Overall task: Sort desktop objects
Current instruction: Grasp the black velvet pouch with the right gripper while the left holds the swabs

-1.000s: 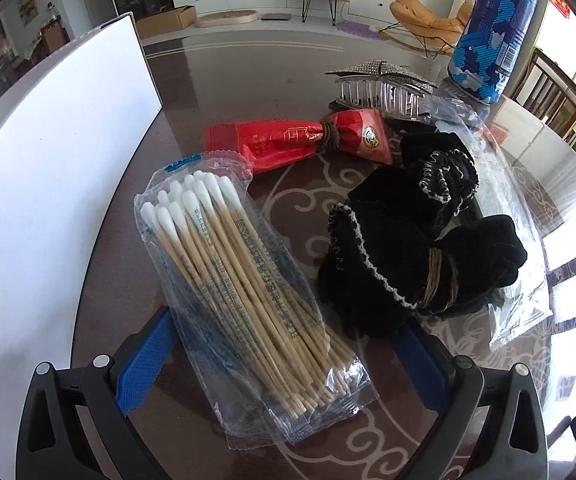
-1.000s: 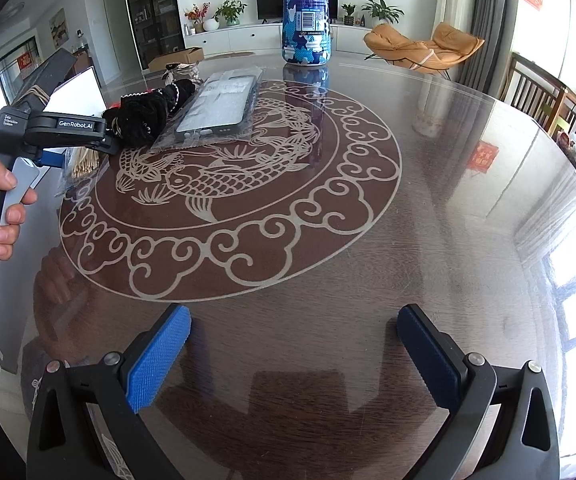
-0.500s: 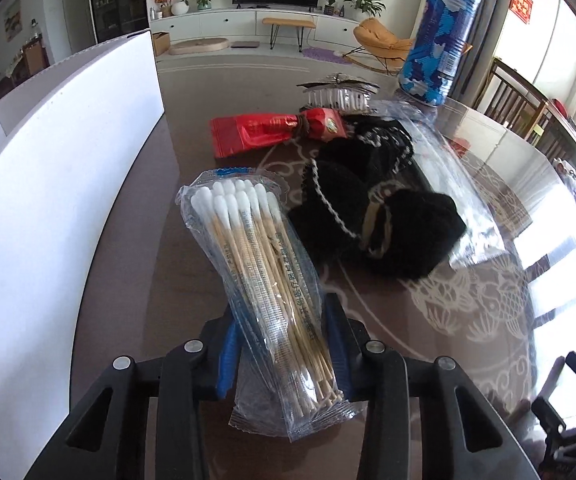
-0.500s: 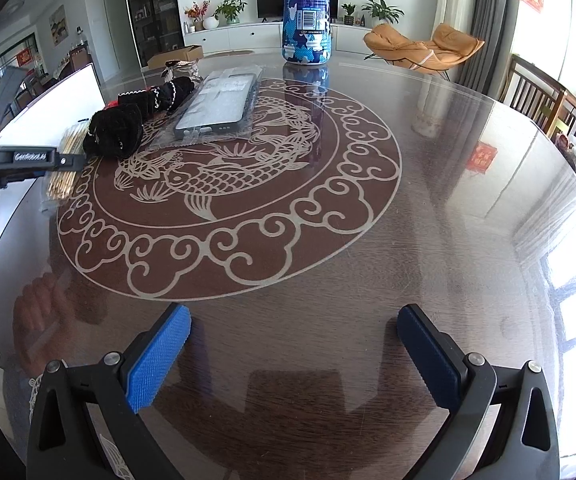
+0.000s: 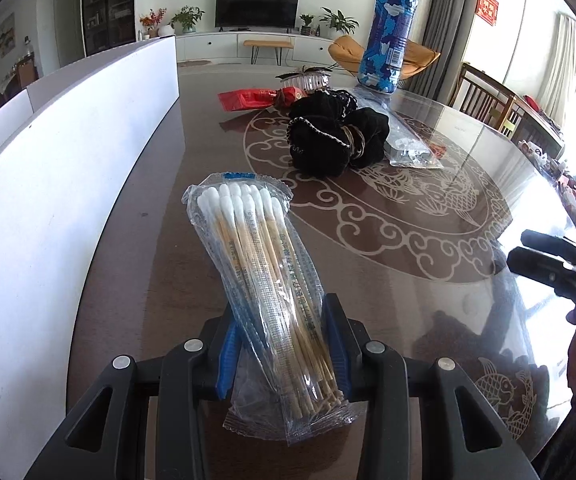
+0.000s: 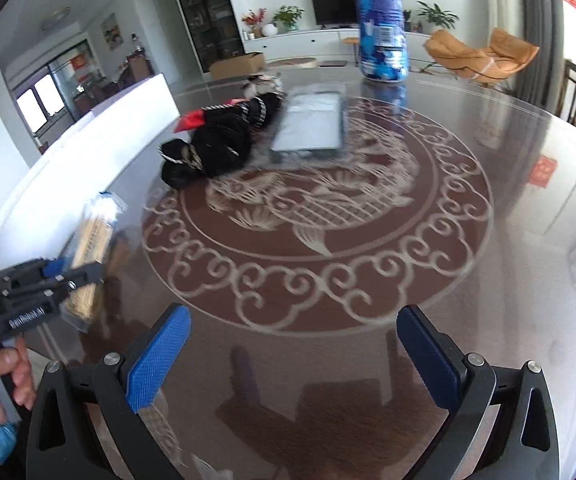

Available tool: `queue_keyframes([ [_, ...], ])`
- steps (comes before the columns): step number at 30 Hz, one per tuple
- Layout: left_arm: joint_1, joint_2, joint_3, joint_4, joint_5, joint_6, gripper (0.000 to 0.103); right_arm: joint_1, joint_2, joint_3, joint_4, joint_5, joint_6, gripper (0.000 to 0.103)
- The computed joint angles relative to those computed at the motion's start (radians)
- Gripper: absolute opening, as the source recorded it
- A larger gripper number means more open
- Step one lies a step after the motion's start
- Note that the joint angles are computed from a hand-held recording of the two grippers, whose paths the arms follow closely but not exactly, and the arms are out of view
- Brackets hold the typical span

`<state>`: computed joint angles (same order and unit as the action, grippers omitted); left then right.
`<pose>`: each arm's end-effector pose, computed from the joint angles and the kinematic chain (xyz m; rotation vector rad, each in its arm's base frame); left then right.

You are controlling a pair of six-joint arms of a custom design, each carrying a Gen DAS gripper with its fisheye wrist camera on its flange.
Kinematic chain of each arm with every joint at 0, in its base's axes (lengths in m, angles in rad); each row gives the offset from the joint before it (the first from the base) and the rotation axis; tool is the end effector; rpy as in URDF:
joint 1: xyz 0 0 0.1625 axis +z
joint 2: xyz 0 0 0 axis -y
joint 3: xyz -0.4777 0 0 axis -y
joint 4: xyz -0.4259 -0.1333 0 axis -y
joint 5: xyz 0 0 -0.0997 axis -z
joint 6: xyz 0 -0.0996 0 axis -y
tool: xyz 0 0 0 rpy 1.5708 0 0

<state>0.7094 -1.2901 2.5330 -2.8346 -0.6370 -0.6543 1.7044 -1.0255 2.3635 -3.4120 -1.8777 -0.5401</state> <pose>-0.1421 -0.4032 0.1612 0.2302 2.3350 -0.8308 0.1661 -0.4611 0.1214 0.7862 -2.5677 0.5918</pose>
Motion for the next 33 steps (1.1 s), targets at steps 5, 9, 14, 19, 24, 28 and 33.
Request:
queue_keyframes([
  [5, -0.008, 0.015, 0.021, -0.071, 0.011, 0.004, 0.038, 0.128, 0.129, -0.249, 0.178, -0.021, 0.146, 0.103],
  [9, -0.005, 0.019, 0.028, -0.106, 0.005, 0.014, 0.038, 0.21, 0.292, -0.43, 0.194, -0.19, 0.185, 0.103],
  [14, 0.008, 0.008, 0.051, -0.206, -0.034, 0.045, 0.038, 0.235, 0.409, -0.511, 0.246, -0.352, 0.121, 0.083],
  [19, 0.021, 0.01, 0.059, -0.267, -0.059, 0.063, 0.038, 0.196, 0.337, -0.346, 0.117, -0.259, -0.081, 0.07],
  [24, 0.011, 0.022, 0.046, -0.22, -0.032, 0.051, 0.038, 0.113, 0.166, -0.124, 0.037, -0.161, -0.262, 0.071],
  [28, 0.012, 0.03, 0.039, -0.205, -0.021, 0.052, 0.038, 0.03, 0.008, 0.019, -0.02, -0.073, -0.303, 0.092],
  [33, 0.002, 0.03, 0.034, -0.163, -0.005, 0.033, 0.039, -0.02, -0.134, 0.12, -0.097, -0.023, -0.116, 0.103],
])
